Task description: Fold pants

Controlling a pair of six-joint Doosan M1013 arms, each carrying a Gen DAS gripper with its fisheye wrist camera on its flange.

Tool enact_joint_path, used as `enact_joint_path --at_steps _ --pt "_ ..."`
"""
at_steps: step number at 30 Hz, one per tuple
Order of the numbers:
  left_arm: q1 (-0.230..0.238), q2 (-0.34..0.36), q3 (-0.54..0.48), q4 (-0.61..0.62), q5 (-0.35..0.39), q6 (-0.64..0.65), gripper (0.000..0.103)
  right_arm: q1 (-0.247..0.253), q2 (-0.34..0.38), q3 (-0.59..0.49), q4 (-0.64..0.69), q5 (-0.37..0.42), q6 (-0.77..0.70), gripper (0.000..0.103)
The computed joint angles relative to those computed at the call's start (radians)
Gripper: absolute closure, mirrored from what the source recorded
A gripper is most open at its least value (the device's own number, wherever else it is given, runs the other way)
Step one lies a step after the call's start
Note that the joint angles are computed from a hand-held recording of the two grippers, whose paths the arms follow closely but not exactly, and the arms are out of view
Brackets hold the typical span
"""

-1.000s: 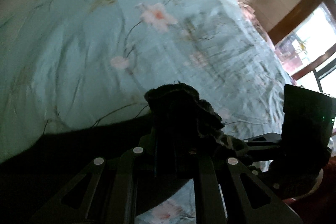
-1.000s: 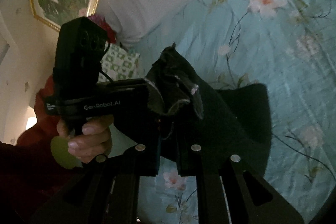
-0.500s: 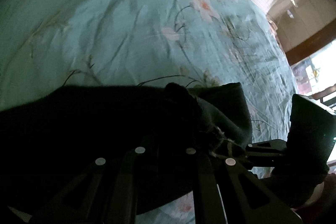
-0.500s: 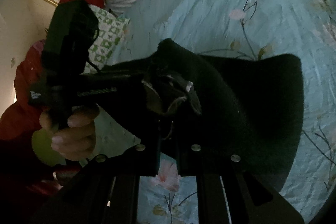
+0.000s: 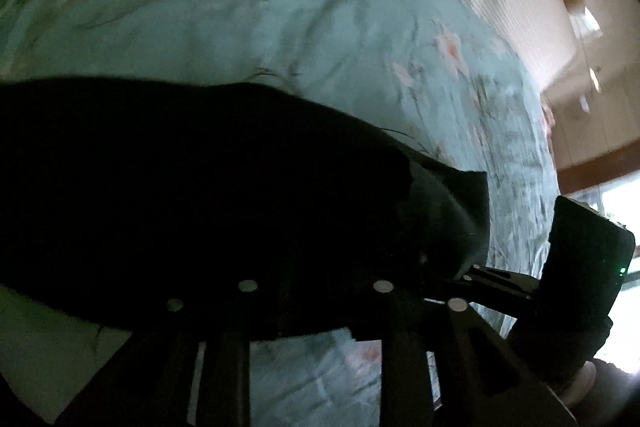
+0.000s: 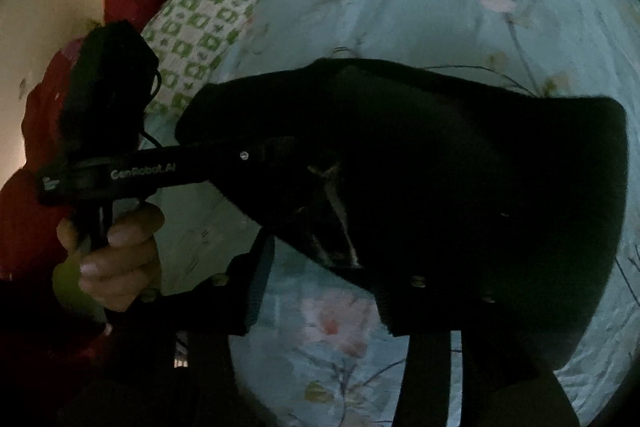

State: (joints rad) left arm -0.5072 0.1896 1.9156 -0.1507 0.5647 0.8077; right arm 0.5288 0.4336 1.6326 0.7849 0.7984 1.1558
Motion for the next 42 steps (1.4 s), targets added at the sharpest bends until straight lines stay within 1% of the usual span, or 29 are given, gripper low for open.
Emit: enact_joint_path --at_steps 5,9,10,12,15,16,24,28,32,36,38,42 --pt "0.003 -0.059 0.062 0.069 -0.013 -0.148 0.075 0.013 0.016 -0.037 0.023 0.028 -0.037 0.055" --pt "0.009 -0.111 0.118 0.131 -0.022 -0.285 0.067 0.022 0.032 -0.076 0.024 0.042 -0.055 0.055" --pt "0.012 -0.125 0.133 0.143 -0.026 -0.317 0.067 0.025 0.040 -0.093 0.017 0.047 -0.053 0.055" --pt "0.017 -0.146 0.153 0.174 -0.019 -0.378 0.067 0.028 0.047 -0.109 0.010 0.053 -0.058 0.055" --pt "0.030 -0.174 0.184 0.198 -0.016 -0.443 0.064 0.039 0.074 -0.160 -0.018 0.070 -0.039 0.055" --pt "0.034 -0.185 0.195 0.217 -0.009 -0.482 0.063 0.038 0.076 -0.167 -0.021 0.078 -0.042 0.055" --pt "0.072 -0.236 0.252 0.257 0.021 -0.620 0.061 0.071 0.156 -0.308 -0.064 0.149 -0.036 0.055" --pt "0.079 -0.250 0.271 0.278 0.030 -0.687 0.059 0.085 0.201 -0.382 -0.083 0.187 -0.030 0.055" --pt "0.104 -0.260 0.292 0.260 0.005 -0.706 0.057 0.098 0.252 -0.468 -0.111 0.227 -0.019 0.055" --pt "0.134 -0.265 0.313 0.223 -0.034 -0.690 0.055 0.113 0.309 -0.561 -0.143 0.283 0.003 0.055" --pt "0.146 -0.258 0.317 0.201 -0.063 -0.682 0.054 0.122 0.336 -0.604 -0.161 0.306 0.009 0.055" --pt "0.163 -0.238 0.313 0.162 -0.094 -0.654 0.052 0.138 0.385 -0.684 -0.186 0.355 0.008 0.055"
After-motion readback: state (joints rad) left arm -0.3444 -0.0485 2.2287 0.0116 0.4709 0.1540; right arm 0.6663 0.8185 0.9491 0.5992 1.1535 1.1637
